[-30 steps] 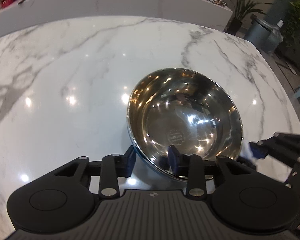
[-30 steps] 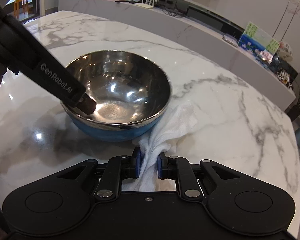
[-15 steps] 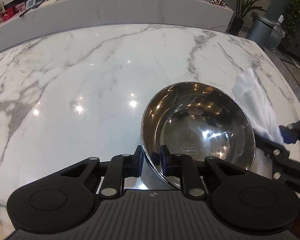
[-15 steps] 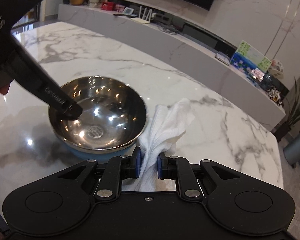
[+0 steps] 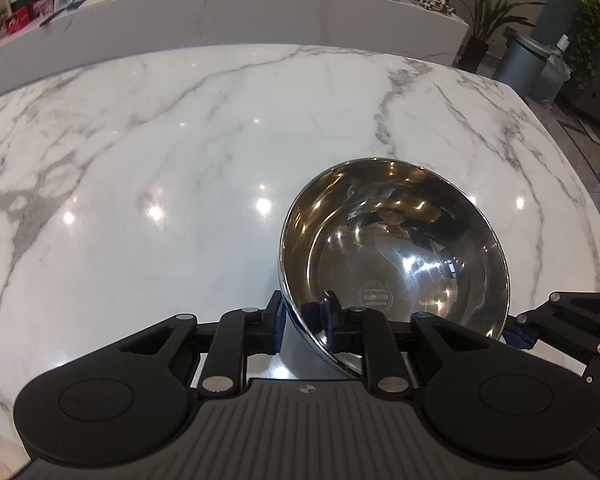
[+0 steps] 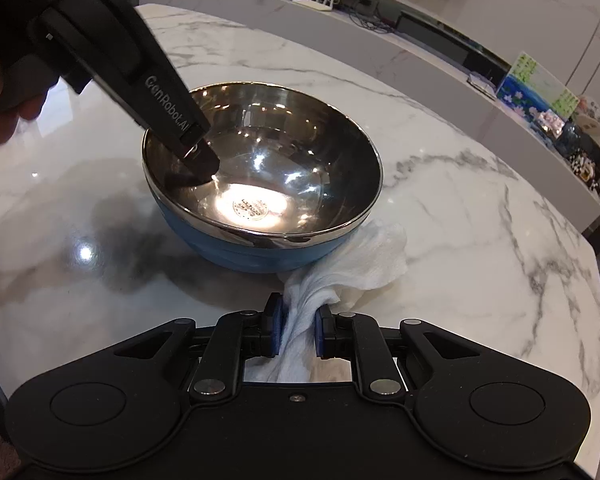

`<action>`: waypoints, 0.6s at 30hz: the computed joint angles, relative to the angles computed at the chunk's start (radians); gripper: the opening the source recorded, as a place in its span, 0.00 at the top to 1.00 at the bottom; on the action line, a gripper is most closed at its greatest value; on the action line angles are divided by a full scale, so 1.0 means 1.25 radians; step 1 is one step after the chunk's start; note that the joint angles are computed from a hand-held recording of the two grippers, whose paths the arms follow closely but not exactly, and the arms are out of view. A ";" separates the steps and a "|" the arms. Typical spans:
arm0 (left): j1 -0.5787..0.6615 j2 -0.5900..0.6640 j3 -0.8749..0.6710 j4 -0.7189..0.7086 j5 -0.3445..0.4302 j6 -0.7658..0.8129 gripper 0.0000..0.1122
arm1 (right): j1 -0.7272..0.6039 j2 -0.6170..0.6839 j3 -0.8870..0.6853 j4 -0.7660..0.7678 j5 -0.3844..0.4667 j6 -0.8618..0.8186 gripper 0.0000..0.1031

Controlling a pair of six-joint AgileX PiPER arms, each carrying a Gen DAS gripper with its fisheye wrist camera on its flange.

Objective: Clean bowl
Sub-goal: 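Keep holding the rim with the left gripper while the right gripper rubs the cloth along the outer wall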

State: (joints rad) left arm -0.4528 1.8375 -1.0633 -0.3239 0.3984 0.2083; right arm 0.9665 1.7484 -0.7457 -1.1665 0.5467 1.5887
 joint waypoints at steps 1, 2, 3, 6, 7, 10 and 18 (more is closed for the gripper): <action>0.000 0.003 0.000 -0.009 0.006 -0.002 0.67 | -0.001 -0.001 0.000 0.002 -0.001 -0.002 0.87; -0.001 0.004 0.001 -0.010 0.008 -0.007 0.65 | -0.002 -0.002 0.000 0.005 0.000 -0.005 0.87; -0.005 0.004 0.003 -0.008 0.009 -0.017 0.61 | -0.002 -0.002 0.000 0.007 0.000 -0.007 0.87; -0.009 0.003 0.005 -0.016 0.013 -0.016 0.60 | -0.002 0.001 -0.002 0.010 0.002 -0.011 0.87; -0.011 0.005 0.003 -0.015 0.014 -0.015 0.61 | -0.003 0.003 -0.004 0.012 0.001 -0.015 0.87; -0.014 0.003 0.005 -0.009 0.009 0.001 0.64 | -0.007 0.001 -0.005 0.020 -0.004 -0.030 0.87; -0.010 -0.005 0.001 0.014 0.001 0.031 0.79 | -0.009 -0.033 0.018 -0.003 0.039 -0.001 0.87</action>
State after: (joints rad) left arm -0.4653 1.8318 -1.0616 -0.3059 0.4003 0.2470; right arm 0.9551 1.7073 -0.7236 -1.1699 0.5954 1.5870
